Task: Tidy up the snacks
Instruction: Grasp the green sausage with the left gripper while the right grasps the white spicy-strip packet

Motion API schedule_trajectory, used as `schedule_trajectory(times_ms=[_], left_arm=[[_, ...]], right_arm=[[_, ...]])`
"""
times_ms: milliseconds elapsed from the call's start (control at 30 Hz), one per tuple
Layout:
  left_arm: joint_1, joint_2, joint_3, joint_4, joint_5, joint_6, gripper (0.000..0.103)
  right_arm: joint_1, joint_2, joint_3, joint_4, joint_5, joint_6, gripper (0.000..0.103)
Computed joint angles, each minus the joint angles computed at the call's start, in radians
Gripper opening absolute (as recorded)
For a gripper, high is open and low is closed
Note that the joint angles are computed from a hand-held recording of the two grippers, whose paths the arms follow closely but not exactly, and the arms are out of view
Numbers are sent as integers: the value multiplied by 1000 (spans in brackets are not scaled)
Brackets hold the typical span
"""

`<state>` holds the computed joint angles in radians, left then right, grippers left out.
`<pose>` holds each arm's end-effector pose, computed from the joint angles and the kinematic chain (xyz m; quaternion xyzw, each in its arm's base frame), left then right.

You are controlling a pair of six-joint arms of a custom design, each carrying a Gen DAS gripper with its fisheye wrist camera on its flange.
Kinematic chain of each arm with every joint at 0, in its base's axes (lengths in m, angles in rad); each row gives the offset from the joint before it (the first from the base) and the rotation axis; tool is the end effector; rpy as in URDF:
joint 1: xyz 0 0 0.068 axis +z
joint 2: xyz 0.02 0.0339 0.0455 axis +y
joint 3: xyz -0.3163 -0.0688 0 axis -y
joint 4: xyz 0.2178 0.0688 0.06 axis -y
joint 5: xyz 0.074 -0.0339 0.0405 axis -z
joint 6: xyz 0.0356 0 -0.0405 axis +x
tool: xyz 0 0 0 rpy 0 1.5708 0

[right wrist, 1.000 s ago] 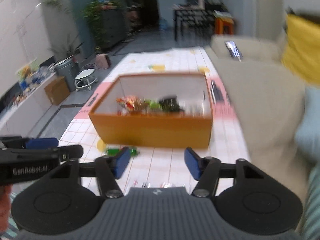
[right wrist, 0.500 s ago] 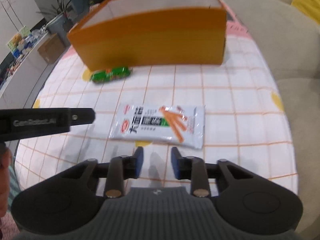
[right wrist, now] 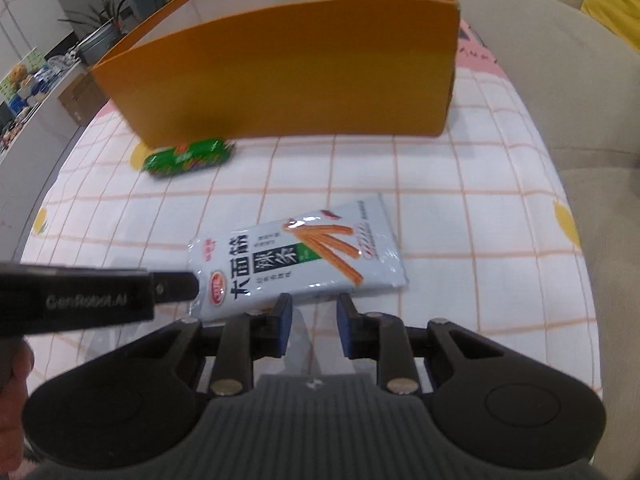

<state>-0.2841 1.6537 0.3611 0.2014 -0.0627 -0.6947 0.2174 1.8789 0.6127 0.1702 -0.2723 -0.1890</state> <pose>0.2063 -0.0579 0.1386 -0.2052 0.9490 -0.0847 0.2238 0.2791 0.0715 0.1288 -0.2256 0.9367 0.1352 0.2311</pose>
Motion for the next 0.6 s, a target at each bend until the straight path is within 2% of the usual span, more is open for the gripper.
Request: schedule_trajectory(times_ms=[133, 233, 400, 500, 600], left_arm=[[25, 40, 2, 87, 75, 3, 43], [32, 69, -4, 164, 139, -7, 41], [25, 110, -3, 238, 174, -11, 39], [28, 120, 9, 237, 209, 3, 39], [18, 75, 17, 186, 138, 32, 39]], right_arm=[[-2, 42, 48, 24, 13, 27, 21], [-5, 65, 73, 41, 16, 43, 21], [-24, 78, 87, 53, 27, 60, 20], [-36, 74, 89, 55, 40, 72, 20], [-48, 56, 86, 60, 22, 100, 23]])
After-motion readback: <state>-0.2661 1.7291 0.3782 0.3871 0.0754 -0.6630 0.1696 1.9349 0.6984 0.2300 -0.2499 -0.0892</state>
